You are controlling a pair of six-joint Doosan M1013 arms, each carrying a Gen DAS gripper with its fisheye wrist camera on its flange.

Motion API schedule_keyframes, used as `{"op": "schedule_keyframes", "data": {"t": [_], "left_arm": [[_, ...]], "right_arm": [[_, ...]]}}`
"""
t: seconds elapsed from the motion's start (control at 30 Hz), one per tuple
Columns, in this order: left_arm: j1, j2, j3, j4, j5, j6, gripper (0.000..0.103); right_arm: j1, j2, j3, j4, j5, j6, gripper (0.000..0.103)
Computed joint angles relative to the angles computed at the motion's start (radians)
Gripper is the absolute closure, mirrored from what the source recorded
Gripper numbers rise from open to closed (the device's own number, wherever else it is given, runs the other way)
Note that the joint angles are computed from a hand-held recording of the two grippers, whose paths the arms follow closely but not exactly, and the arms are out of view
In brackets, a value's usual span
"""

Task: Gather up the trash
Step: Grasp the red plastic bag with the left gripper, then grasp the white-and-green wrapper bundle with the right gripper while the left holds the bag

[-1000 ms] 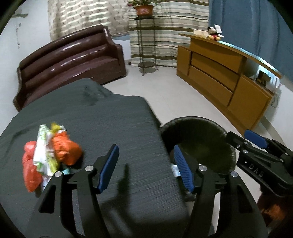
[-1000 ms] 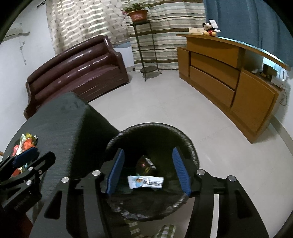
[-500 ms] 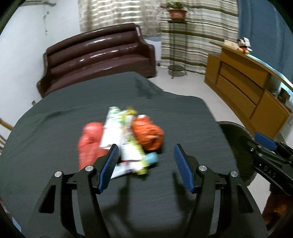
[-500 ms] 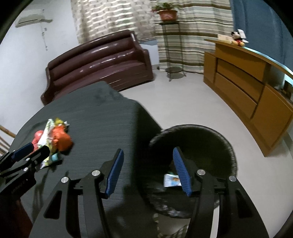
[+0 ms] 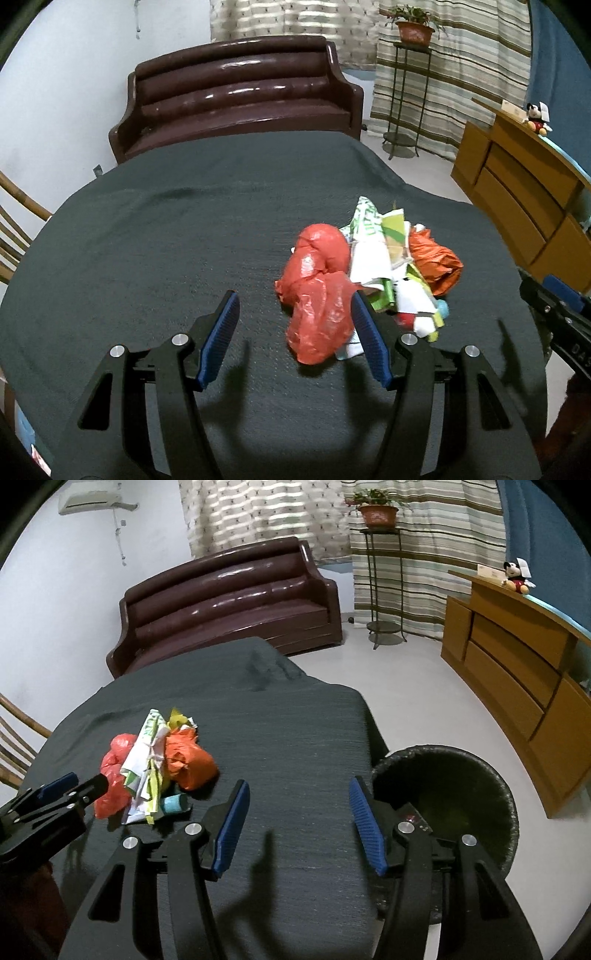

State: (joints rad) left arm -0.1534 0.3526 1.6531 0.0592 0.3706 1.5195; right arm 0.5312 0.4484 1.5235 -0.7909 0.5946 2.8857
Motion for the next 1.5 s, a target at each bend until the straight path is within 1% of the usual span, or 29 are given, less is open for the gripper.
{"op": "schedule_keyframes", "data": {"t": [0.13,0.23,0.33,0.43,0.47,0.5,0.53,0.6,0.67,0.7,0.8,0.93,1.03,1.17,1.37,1.43,1.5], "left_arm": [[0.007,0.020,-0.024,-0.067,0.023,0.063,0.042],[0.016,0.034,-0.042,-0.139,0.039,0.135,0.042],[0.020,0.044,-0.051,-0.162,0.041,0.168,0.041],[0.028,0.056,-0.062,-0.212,0.055,0.219,0.041],[0.030,0.058,-0.064,-0.226,0.058,0.234,0.044],[0.032,0.060,-0.066,-0.240,0.060,0.249,0.051],[0.035,0.060,-0.064,-0.258,0.060,0.272,0.055],[0.040,0.063,-0.067,-0.301,0.069,0.327,0.070],[0.045,0.062,-0.064,-0.355,0.070,0.389,0.077],[0.044,0.061,-0.060,-0.358,0.063,0.398,0.080],[0.048,0.054,-0.050,-0.383,0.047,0.435,0.083],[0.058,0.045,-0.038,-0.403,0.041,0.455,0.084],[0.061,0.035,-0.025,-0.394,0.025,0.449,0.085],[0.070,0.024,-0.014,-0.366,0.005,0.424,0.085],[0.087,0.020,-0.011,-0.314,-0.003,0.363,0.085],[0.093,0.018,-0.009,-0.296,-0.009,0.343,0.085],[0.096,0.018,-0.010,-0.275,-0.013,0.322,0.085]], "right_arm": [[0.004,0.009,-0.015,0.013,0.011,-0.018,0.048],[0.005,0.015,-0.026,0.022,0.019,-0.031,0.048],[0.005,0.022,-0.036,0.035,0.025,-0.049,0.048],[0.008,0.031,-0.050,0.048,0.032,-0.065,0.048],[0.009,0.034,-0.055,0.051,0.034,-0.070,0.048],[0.009,0.038,-0.060,0.055,0.036,-0.076,0.048],[0.008,0.040,-0.064,0.059,0.037,-0.081,0.048],[0.008,0.044,-0.069,0.065,0.039,-0.090,0.047],[0.007,0.048,-0.075,0.075,0.039,-0.100,0.047],[0.007,0.049,-0.076,0.076,0.039,-0.102,0.047],[0.008,0.054,-0.085,0.087,0.038,-0.120,0.047],[0.010,0.061,-0.094,0.094,0.032,-0.139,0.047],[0.012,0.066,-0.103,0.102,0.029,-0.156,0.048],[0.016,0.073,-0.116,0.113,0.024,-0.177,0.048],[0.024,0.082,-0.135,0.121,0.018,-0.209,0.048],[0.027,0.085,-0.141,0.121,0.015,-0.222,0.049],[0.028,0.091,-0.153,0.137,0.015,-0.248,0.053]]}}
